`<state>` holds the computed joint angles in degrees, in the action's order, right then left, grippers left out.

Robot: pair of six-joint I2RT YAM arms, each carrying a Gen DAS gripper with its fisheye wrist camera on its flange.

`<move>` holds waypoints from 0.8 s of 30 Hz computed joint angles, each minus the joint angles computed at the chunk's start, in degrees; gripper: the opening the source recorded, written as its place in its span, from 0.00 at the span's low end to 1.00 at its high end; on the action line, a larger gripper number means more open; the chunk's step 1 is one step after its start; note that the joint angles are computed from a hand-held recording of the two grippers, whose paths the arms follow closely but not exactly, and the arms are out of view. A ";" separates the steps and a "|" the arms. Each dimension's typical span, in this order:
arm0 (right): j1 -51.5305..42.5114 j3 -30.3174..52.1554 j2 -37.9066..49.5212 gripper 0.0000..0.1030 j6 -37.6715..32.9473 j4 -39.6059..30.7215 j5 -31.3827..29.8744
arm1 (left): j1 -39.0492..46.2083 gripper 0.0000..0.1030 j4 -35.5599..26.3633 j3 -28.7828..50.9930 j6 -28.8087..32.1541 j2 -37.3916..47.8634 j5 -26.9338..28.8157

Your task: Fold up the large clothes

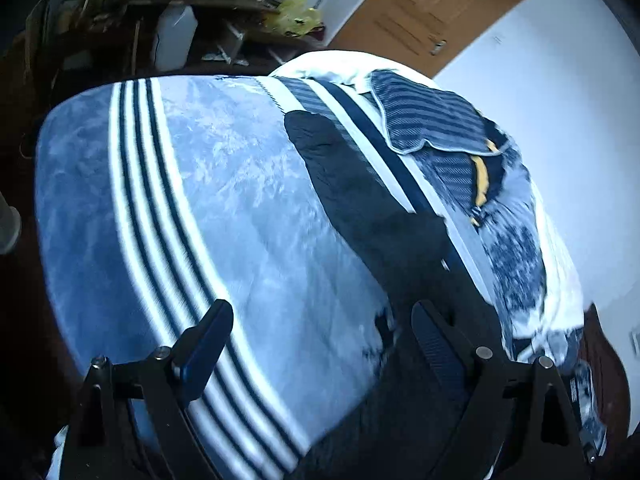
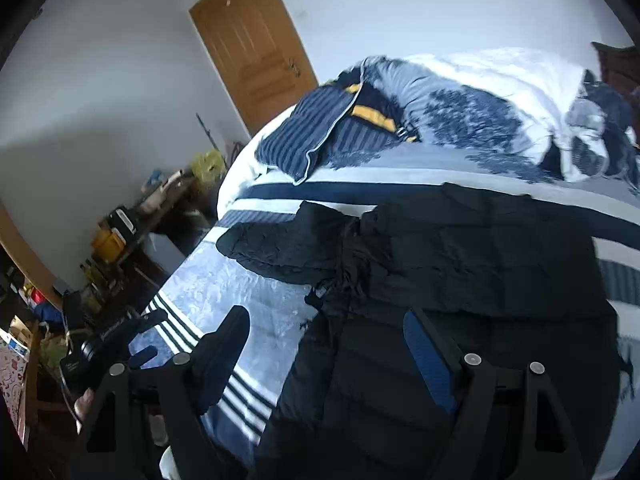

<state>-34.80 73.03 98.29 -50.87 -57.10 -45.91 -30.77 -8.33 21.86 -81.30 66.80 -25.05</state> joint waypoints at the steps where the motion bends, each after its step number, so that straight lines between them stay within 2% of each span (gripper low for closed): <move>1: 2.24 1.25 1.51 0.80 1.11 0.84 0.69 | 4.02 0.88 5.05 0.19 2.83 3.74 2.22; 2: 6.12 2.51 2.94 0.80 5.12 3.24 2.57 | 7.91 0.88 8.94 1.15 5.49 7.81 4.85; 6: 17.65 9.31 9.91 0.80 10.85 6.68 7.33 | 17.95 0.88 20.78 4.60 10.56 20.13 10.74; 8: 22.24 14.00 13.52 0.80 13.15 5.97 9.79 | 21.18 0.88 26.12 5.10 12.15 25.13 12.71; 9: 24.69 14.26 14.40 0.80 15.75 8.03 10.74 | 22.28 0.88 28.92 4.87 12.96 28.24 12.59; 12: 32.13 19.67 19.78 0.80 17.81 9.23 14.51 | 23.72 0.88 30.68 4.16 10.18 33.75 9.97; 15: 40.01 22.64 24.97 0.80 20.48 13.41 17.40 | 28.34 0.88 35.58 2.04 6.44 38.38 12.85; 19: 50.94 38.07 40.04 0.80 26.86 11.59 21.81 | 33.18 0.88 35.60 1.04 7.94 38.63 15.12; 24: 61.19 71.48 63.55 0.80 29.09 0.16 27.26 | 36.97 0.88 30.70 2.29 11.25 38.51 14.47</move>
<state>26.40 144.51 161.84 -21.78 -56.94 -18.65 6.20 22.36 24.16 -70.05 105.31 -10.58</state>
